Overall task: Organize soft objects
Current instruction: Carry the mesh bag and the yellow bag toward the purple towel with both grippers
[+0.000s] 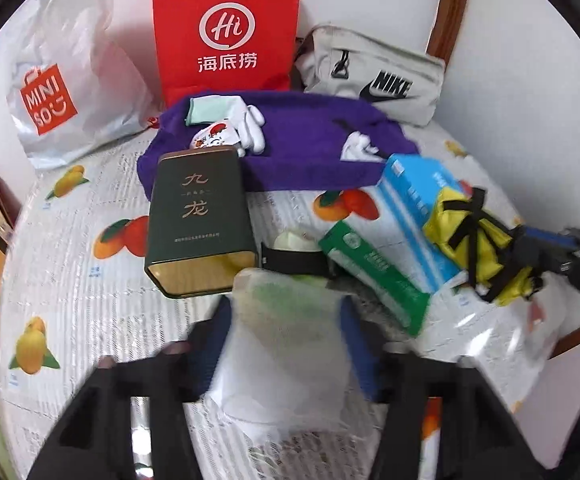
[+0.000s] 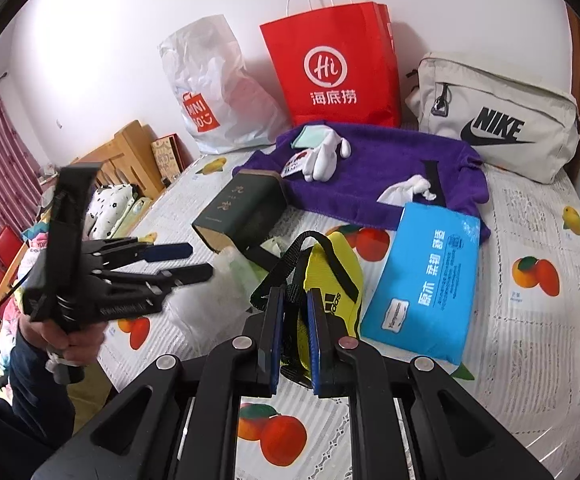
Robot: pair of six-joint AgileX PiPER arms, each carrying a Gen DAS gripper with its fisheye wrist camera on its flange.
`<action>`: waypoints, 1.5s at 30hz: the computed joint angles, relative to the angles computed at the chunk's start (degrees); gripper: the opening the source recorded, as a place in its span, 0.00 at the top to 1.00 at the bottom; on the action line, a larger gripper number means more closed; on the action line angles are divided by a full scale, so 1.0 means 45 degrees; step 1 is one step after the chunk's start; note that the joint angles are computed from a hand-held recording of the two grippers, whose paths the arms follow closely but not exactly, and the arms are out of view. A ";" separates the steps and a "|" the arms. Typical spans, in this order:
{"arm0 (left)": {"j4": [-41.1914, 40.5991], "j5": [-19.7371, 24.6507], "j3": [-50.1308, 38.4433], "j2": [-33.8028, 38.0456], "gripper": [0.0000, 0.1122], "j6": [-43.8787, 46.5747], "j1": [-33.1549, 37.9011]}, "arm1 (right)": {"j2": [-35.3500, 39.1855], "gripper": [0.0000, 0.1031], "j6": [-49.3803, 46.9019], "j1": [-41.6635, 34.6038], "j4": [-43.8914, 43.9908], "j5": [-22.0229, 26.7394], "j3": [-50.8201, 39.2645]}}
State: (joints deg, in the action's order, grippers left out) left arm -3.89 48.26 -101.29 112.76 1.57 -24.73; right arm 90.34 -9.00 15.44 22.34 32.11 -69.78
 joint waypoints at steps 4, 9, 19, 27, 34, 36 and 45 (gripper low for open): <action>0.1656 0.0029 -0.0117 0.0408 0.40 -0.0593 -0.0663 | 0.0008 0.89 -0.0248 -0.0005 0.0257 -0.0071 0.0093; 0.3189 0.0593 -0.0675 0.1281 0.40 -0.1248 -0.1217 | 0.0188 0.89 -0.0500 -0.0028 0.0512 -0.0076 0.0001; 0.2150 0.0630 -0.0902 0.1333 0.93 -0.0536 -0.0598 | 0.0041 0.89 -0.0477 -0.0075 0.0491 -0.0050 0.0001; 0.0529 0.0046 -0.0256 0.0344 0.96 0.0306 -0.0051 | -0.0142 0.89 -0.0393 -0.0020 0.0305 0.0020 -0.0002; -0.0600 0.0056 -0.0564 -0.0060 0.96 0.0831 0.0251 | -0.0331 0.89 -0.0405 0.0007 0.0308 0.0095 -0.0113; -0.0727 0.0182 -0.0831 -0.0042 0.96 0.0828 0.0295 | -0.0365 0.89 -0.0535 -0.0048 0.0435 0.0184 -0.0217; -0.0994 0.0797 -0.2497 0.0454 0.96 0.0747 0.0480 | 0.0001 0.89 -0.0599 -0.0176 0.0296 0.0491 -0.1293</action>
